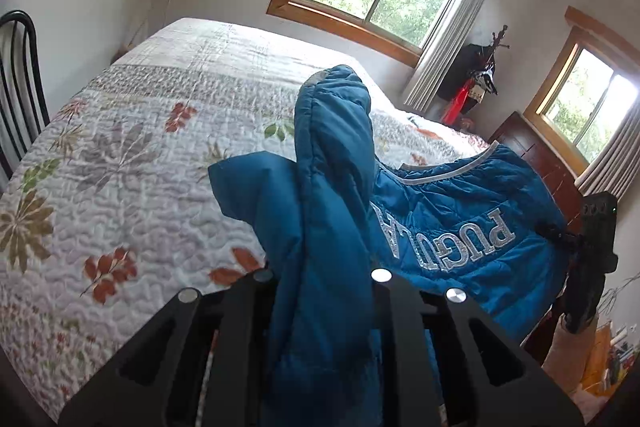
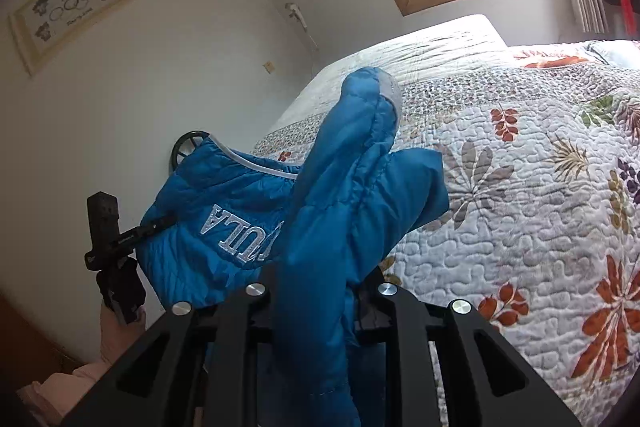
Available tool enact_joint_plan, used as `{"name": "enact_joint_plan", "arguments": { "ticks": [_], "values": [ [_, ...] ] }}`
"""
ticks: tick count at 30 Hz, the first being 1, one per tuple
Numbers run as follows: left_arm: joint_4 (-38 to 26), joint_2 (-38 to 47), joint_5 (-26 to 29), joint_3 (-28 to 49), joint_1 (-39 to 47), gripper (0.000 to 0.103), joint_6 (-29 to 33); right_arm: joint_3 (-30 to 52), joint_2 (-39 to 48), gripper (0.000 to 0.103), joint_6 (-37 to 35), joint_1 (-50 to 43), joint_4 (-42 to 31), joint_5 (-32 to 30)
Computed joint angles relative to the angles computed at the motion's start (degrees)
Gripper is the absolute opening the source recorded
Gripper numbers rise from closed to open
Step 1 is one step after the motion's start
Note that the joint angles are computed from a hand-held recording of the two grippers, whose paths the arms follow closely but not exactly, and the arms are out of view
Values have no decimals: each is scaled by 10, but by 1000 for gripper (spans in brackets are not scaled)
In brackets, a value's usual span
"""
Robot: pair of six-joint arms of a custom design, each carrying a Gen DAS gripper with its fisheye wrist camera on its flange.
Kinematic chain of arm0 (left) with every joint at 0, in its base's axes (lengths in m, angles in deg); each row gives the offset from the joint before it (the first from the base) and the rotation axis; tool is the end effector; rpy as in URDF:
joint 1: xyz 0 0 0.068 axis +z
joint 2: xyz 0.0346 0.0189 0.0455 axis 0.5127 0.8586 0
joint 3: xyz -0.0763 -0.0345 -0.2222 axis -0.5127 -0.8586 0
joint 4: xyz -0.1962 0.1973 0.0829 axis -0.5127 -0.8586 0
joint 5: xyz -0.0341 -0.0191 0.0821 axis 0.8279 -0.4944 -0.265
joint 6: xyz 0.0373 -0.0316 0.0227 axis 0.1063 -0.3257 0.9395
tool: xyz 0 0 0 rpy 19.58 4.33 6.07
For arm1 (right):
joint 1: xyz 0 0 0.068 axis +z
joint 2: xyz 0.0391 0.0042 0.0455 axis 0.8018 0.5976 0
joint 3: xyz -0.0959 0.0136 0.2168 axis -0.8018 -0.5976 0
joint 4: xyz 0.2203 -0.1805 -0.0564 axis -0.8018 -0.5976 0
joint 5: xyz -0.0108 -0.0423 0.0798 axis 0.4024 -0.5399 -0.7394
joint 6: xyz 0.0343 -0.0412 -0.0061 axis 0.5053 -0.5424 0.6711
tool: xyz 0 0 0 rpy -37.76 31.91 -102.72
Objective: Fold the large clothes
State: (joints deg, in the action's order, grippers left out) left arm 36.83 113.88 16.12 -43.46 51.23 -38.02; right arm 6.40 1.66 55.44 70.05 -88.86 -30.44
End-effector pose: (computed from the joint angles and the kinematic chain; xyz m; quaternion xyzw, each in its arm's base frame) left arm 0.1842 0.0501 0.1992 -0.0665 0.8995 -0.1654 0.3989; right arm 0.2958 0.1103 0.2300 -0.1353 0.8685 0.3715 0.2988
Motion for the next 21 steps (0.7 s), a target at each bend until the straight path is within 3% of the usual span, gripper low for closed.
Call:
{"name": "enact_joint_plan", "arguments": {
  "ticks": [4,7,10,14,18,21],
  "values": [
    [-14,-19,25,-65,51,15,41,-71,-13,20,24,13,37,9],
    [21,8,30,-113,80,17,67,-123,-3,20,50,9,79,9],
    [111,97,31,-145,107,23,88,-156,24,21,67,0,111,19],
    [202,222,89,-154,155,37,108,-194,84,27,92,-32,198,-37],
    [248,248,119,-174,175,42,106,-206,115,31,104,-43,246,-59],
    [249,243,122,-179,175,44,92,-204,117,34,99,-47,239,-66]
  ]
}}
